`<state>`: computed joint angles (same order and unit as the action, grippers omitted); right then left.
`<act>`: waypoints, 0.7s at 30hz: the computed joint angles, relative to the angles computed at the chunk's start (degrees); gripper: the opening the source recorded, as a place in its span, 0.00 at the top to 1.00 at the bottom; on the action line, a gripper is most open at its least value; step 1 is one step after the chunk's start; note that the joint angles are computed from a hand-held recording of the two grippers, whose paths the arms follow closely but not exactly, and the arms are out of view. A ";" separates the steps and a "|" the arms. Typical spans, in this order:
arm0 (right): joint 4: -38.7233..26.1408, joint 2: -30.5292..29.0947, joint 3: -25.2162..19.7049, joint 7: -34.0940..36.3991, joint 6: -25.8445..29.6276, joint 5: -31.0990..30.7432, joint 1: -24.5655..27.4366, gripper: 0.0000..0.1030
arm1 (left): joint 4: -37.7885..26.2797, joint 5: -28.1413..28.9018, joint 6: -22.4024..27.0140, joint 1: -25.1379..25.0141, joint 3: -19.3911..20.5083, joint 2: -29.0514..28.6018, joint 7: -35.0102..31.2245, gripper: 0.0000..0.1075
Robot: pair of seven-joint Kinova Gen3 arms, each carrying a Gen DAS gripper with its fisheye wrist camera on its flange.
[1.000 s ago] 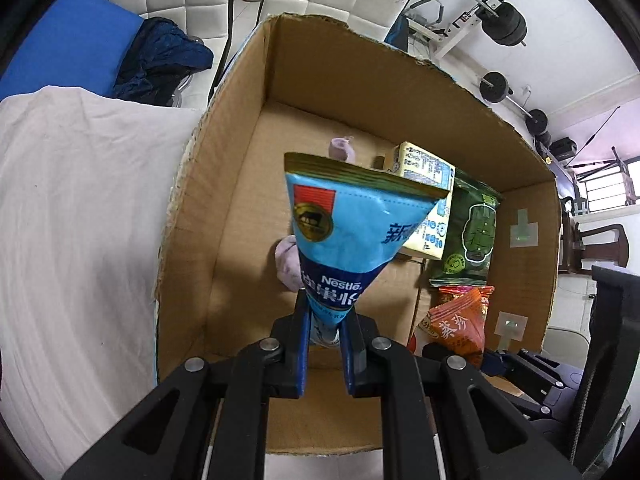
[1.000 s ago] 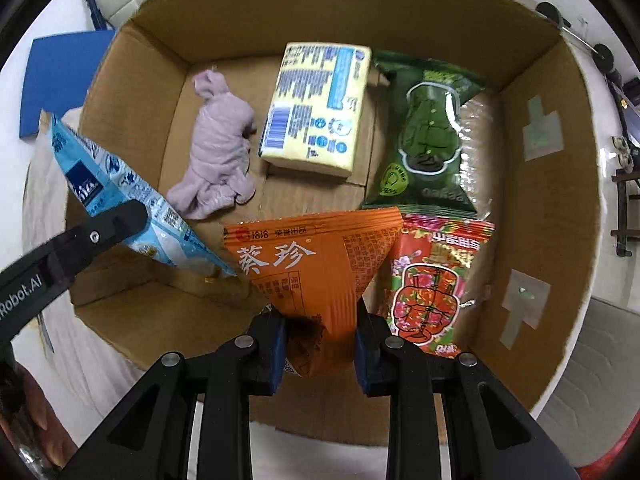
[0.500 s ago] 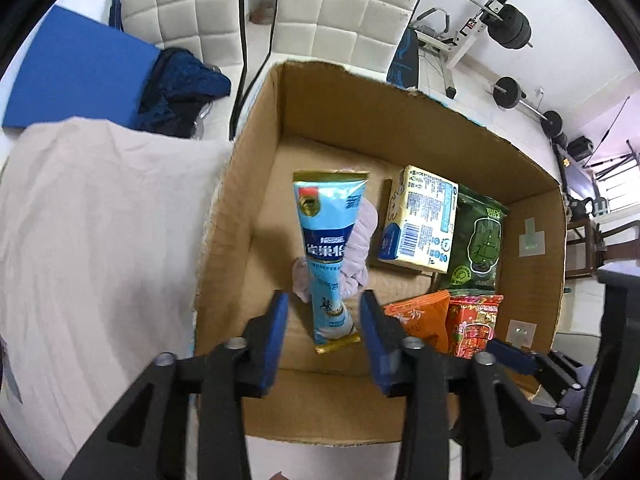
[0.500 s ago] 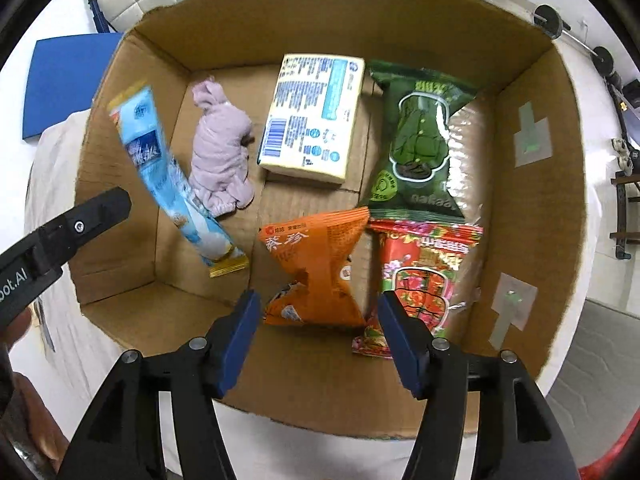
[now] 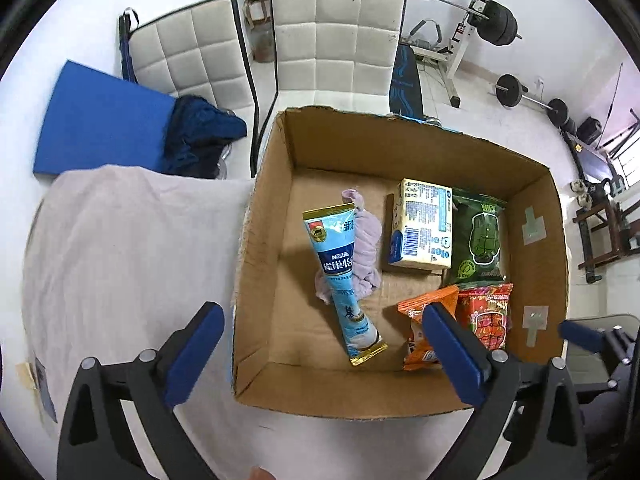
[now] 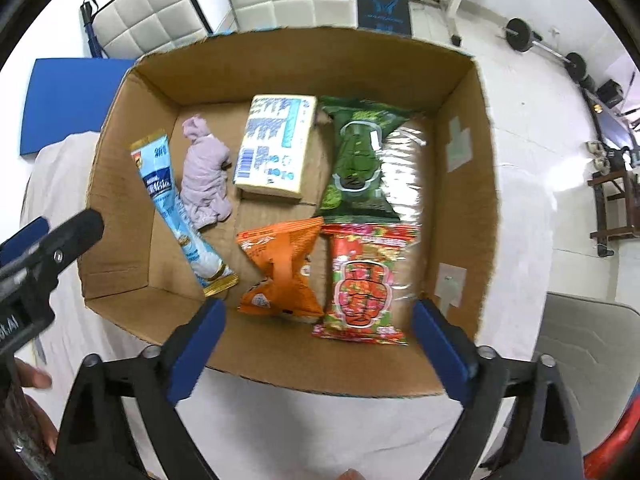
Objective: Organize soft objects
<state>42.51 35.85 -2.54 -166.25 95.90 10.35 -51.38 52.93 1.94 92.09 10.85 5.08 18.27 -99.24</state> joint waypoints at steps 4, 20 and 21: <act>0.63 -0.91 0.87 -2.32 1.83 2.10 -1.88 0.00 | 1.39 -0.09 -0.80 0.05 0.06 -1.65 -0.32 0.05; -9.25 -2.51 2.99 -8.26 15.07 13.19 -13.63 0.00 | 2.31 5.45 0.67 -3.49 -0.03 -13.60 -3.03 0.05; -10.99 -2.30 3.46 -8.40 16.50 14.29 -15.20 0.00 | 1.77 6.06 1.32 -3.91 -0.19 -14.54 -3.20 0.05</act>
